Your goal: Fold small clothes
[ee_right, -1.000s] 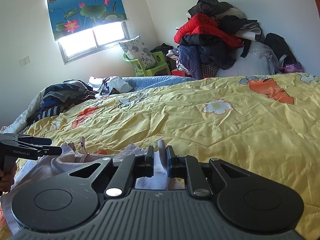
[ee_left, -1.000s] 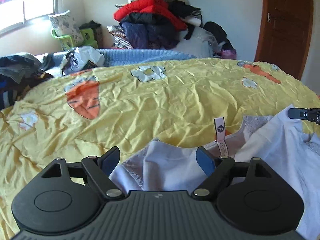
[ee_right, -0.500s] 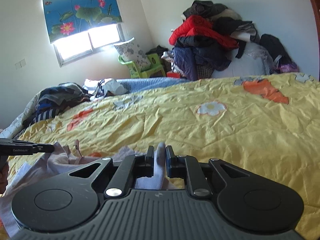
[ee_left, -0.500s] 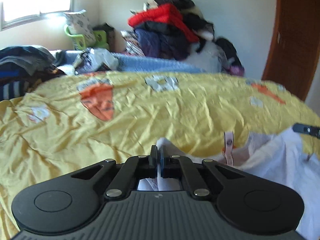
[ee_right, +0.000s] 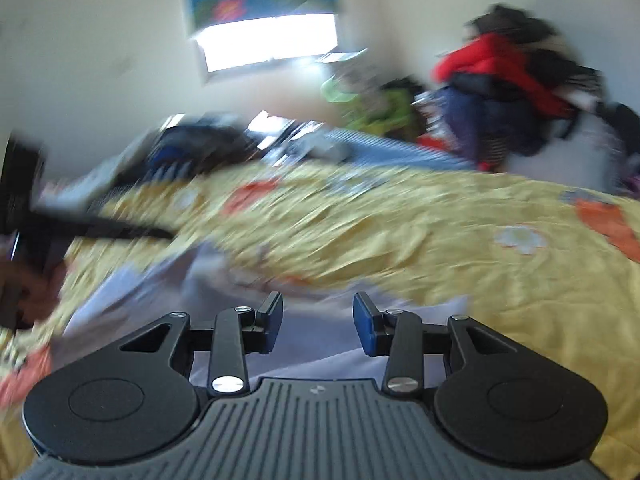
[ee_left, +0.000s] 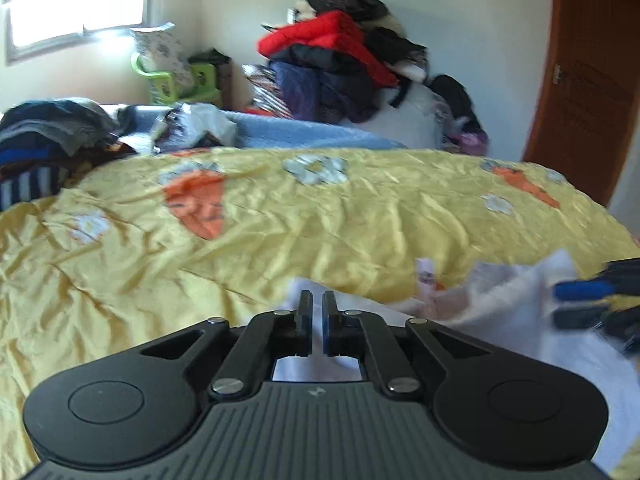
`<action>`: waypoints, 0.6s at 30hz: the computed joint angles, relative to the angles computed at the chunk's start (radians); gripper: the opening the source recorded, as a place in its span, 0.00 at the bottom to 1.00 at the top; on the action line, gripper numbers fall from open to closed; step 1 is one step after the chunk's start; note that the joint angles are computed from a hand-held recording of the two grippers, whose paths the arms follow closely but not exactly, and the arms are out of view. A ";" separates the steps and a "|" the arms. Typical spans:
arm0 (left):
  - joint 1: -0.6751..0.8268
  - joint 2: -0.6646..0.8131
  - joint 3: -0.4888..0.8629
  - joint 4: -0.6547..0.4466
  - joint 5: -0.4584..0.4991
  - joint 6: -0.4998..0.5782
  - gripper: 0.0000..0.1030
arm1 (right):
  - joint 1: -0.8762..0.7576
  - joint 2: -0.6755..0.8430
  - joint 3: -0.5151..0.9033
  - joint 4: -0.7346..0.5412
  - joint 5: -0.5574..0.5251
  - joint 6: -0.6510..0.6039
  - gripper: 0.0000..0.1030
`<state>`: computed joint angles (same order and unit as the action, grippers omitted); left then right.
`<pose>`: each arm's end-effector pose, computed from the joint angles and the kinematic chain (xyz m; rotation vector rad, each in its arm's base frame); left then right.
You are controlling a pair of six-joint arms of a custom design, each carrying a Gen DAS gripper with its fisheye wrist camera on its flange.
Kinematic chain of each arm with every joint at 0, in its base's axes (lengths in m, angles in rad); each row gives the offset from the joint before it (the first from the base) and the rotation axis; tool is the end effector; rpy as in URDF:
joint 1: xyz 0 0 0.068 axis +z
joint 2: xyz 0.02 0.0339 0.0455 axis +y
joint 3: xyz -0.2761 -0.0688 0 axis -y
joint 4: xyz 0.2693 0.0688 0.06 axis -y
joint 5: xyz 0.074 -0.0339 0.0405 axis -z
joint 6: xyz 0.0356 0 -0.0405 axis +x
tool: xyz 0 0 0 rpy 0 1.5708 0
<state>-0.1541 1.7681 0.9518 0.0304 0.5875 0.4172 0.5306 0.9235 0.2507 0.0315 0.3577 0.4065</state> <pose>0.3681 -0.0771 0.1558 0.9001 2.0696 -0.5500 0.1680 0.0841 0.1486 0.0615 2.1682 0.1407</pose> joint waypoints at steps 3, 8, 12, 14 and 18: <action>-0.043 0.010 0.033 -0.146 -0.025 0.042 0.11 | 0.003 0.301 0.156 0.001 -0.014 0.004 0.38; -0.087 0.028 0.009 -0.108 -0.170 -0.027 0.20 | -0.042 0.444 0.258 -0.023 0.112 0.242 0.40; -0.045 -0.011 -0.026 -0.112 -0.124 0.003 0.40 | 0.044 0.343 0.229 -0.017 0.109 0.192 0.49; -0.048 -0.019 -0.050 -0.081 -0.132 -0.004 0.65 | 0.065 0.400 0.274 -0.049 0.097 0.172 0.53; -0.064 -0.056 -0.108 -0.033 -0.171 -0.021 0.68 | 0.056 0.560 0.343 -0.073 0.134 0.238 0.57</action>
